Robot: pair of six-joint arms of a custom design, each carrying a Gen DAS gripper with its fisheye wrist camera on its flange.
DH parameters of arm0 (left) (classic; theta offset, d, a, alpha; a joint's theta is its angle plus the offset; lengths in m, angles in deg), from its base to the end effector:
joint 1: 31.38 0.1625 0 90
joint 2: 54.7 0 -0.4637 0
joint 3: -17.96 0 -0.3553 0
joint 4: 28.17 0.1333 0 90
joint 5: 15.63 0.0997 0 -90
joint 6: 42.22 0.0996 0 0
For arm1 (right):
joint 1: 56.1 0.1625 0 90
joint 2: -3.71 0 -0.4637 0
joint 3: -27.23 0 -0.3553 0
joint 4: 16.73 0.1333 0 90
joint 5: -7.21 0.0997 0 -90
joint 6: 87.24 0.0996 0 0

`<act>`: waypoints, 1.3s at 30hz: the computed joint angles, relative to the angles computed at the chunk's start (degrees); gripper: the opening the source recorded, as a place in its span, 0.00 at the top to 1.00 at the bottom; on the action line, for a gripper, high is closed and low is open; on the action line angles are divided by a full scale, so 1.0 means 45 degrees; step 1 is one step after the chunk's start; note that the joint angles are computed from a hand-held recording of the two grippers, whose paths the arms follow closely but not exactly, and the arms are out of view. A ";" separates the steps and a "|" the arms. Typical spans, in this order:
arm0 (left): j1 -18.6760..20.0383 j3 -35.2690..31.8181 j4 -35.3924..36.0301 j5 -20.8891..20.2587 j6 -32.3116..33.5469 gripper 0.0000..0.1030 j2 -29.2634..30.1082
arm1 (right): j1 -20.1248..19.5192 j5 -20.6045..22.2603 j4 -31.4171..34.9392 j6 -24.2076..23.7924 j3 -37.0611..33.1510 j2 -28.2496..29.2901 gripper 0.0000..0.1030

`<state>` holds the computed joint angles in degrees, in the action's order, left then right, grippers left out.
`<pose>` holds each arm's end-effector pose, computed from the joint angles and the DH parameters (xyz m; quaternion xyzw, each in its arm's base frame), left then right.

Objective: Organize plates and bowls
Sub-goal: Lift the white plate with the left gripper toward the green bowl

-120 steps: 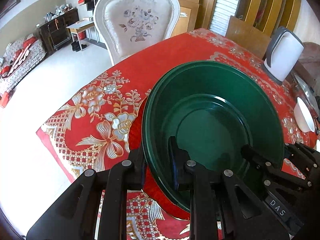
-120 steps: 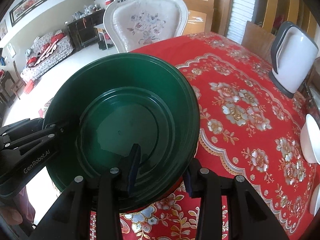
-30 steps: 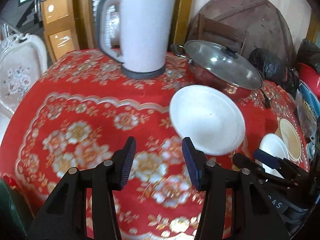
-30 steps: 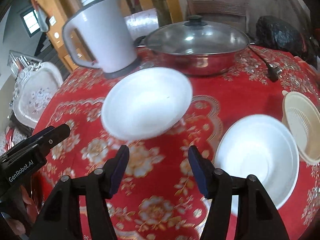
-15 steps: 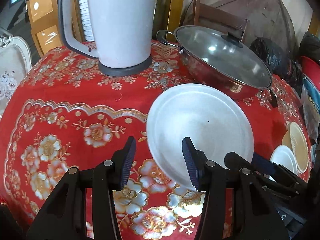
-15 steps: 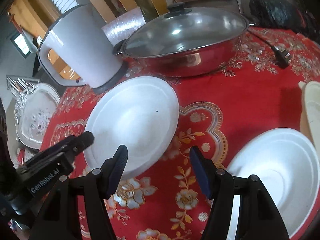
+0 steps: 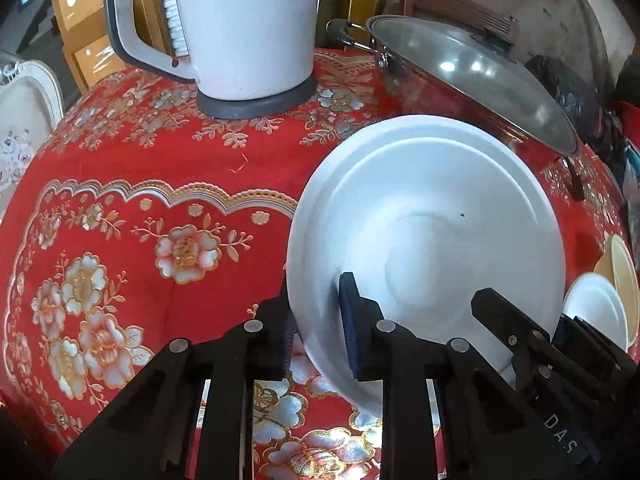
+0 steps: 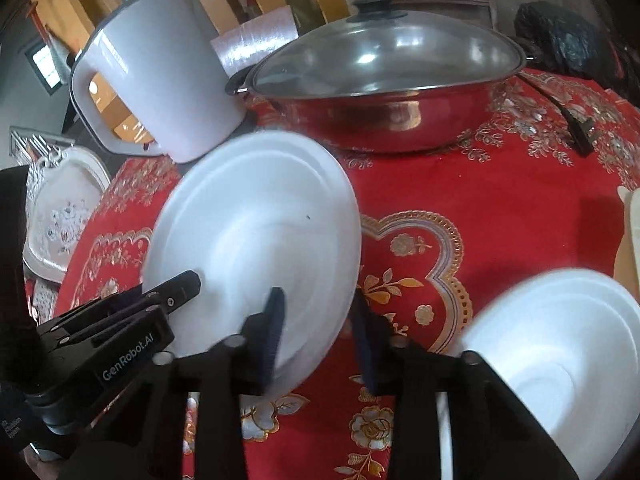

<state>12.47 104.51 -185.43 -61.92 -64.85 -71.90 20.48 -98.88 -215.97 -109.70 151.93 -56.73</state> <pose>-0.3397 -0.6066 -0.1084 0.1958 0.9071 -0.1963 0.3167 -0.0182 -0.5315 0.2486 0.0187 -0.9162 0.3205 0.2397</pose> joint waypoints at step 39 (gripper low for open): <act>-0.1946 0.9016 -0.4000 0.1176 -0.3562 0.83 -0.4583 | 0.2059 0.0214 -0.3182 -0.1203 0.4003 0.0671 0.73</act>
